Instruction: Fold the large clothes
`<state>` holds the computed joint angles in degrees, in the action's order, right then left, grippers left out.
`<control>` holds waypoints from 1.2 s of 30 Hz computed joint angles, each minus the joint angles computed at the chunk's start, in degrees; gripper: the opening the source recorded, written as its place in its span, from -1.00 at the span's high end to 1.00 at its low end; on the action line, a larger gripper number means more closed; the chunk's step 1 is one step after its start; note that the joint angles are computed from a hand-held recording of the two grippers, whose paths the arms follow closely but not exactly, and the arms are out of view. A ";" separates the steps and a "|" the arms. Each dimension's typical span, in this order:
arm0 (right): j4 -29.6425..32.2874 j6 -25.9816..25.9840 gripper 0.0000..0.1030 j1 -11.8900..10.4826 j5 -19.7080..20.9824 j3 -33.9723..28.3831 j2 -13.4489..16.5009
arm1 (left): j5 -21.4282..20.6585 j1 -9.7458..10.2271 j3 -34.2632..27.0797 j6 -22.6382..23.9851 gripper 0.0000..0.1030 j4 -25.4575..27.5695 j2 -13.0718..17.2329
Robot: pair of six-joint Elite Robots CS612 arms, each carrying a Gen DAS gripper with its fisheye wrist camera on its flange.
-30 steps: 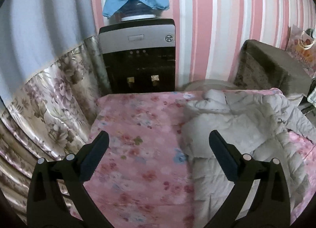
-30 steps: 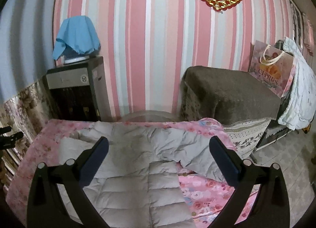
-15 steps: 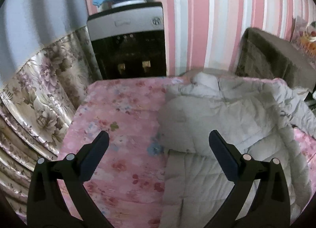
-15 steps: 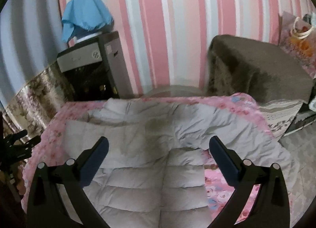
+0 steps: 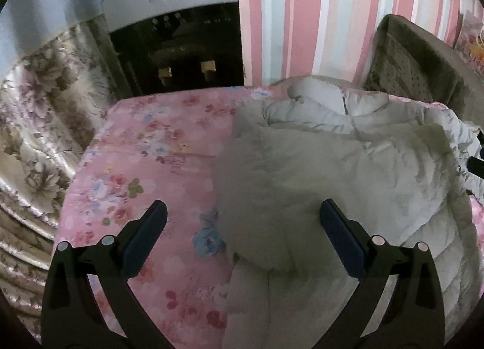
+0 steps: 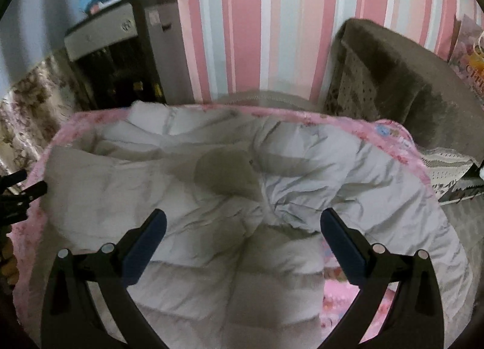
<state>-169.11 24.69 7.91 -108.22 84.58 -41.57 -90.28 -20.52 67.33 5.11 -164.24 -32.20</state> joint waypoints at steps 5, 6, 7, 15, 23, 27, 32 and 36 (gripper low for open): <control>3.31 0.01 -0.96 -1.02 2.09 -3.21 2.38 | -1.03 0.14 -2.03 0.42 -0.94 1.84 1.22; 3.79 -0.03 -0.85 -1.07 2.31 -3.69 2.75 | -0.88 0.09 -2.13 0.77 -0.94 1.67 1.34; 4.68 -0.16 -0.70 -1.15 3.14 -4.26 3.11 | -0.65 0.05 -2.15 1.04 -0.94 1.50 1.40; 2.45 -2.79 0.83 -0.40 1.10 -4.00 2.81 | 0.59 -0.16 -1.24 2.30 -0.94 -1.13 0.96; 1.22 3.05 0.86 -1.03 -7.81 -0.27 0.07 | 1.43 -0.41 -0.46 2.74 -0.94 -2.89 0.40; 2.30 4.80 0.86 -1.41 -4.92 -0.18 0.71 | 1.87 -1.05 -2.13 4.05 -0.91 0.20 1.54; 2.38 4.87 0.86 -1.32 -4.94 -1.10 1.10 | 2.85 -1.66 -2.64 5.95 -0.88 0.57 2.13; 2.56 5.23 0.86 -1.41 -4.25 -1.47 1.38 | 5.65 -2.06 -4.02 7.83 -0.75 -0.75 3.23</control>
